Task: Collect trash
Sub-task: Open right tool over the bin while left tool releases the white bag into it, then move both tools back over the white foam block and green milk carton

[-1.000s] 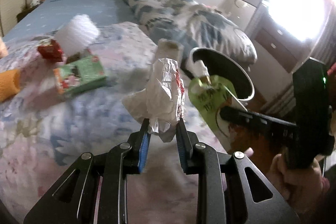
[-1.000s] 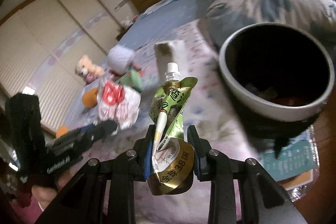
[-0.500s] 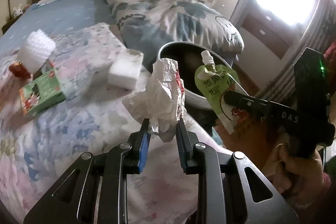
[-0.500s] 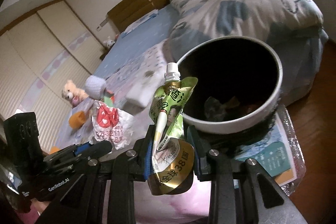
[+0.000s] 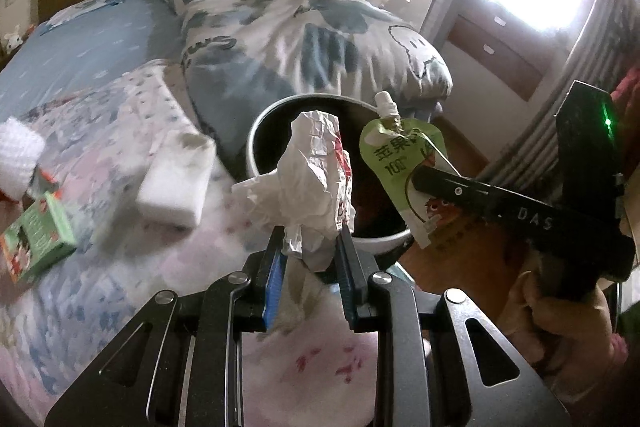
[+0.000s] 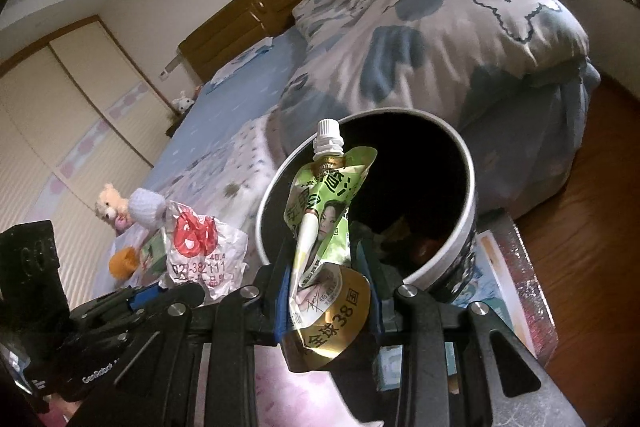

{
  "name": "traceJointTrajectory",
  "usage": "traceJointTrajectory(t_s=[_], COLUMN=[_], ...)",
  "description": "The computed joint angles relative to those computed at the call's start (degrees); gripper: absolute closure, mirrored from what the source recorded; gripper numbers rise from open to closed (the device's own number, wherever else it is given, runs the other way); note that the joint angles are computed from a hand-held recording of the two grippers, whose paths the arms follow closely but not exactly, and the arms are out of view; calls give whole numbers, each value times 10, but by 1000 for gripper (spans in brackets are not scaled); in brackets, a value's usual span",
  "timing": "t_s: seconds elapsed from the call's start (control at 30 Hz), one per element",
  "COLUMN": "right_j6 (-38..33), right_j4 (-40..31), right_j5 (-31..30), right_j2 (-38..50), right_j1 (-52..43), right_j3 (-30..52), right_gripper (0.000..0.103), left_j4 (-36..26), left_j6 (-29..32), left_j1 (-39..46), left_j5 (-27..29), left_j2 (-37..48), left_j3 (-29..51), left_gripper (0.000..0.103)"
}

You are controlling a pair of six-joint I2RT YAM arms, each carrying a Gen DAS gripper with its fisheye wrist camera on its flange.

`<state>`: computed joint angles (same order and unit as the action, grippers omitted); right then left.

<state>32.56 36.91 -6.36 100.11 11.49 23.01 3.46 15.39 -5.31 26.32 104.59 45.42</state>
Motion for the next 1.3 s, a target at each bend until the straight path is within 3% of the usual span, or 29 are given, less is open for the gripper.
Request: traceJointTrajectory(t_s=[0.6, 0.67, 0.73, 0.8, 0.9, 1.0, 1.07, 1.17, 1.3], right_j6=[-44, -47, -46, -45, -36, -30, -23, -13, 6], right_j4=[-33, -39, -45, -52, -42, -30, -23, -13, 0], right_j5=[-16, -18, -16, -10, -12, -3, 1, 6, 20], right_j2=[60, 74, 83, 85, 80, 67, 59, 53, 42], right_j1=[-60, -64, -66, -67, -70, -69, -65, -55, -28], right_j3=[75, 89, 101, 111, 105, 90, 79, 67, 50], right_gripper=[72, 72, 72, 68, 59, 44, 41, 25, 19], left_j4=[-42, -43, -49, -39, -31, -24, -16, -2, 15], left_j6=[-40, -40, -39, -39, -35, -34, -31, -24, -8], left_j1=[-57, -58, -60, -59, -53, -36, -23, 3, 50], left_j5=[-36, -40, -41, -45, -45, -34, -32, -26, -11], left_j2=[89, 91, 92, 85, 77, 71, 65, 54, 34], left_j3=[121, 124, 127, 117, 103, 86, 70, 41, 2], left_gripper=[80, 74, 57, 46, 41, 41, 41, 41, 41])
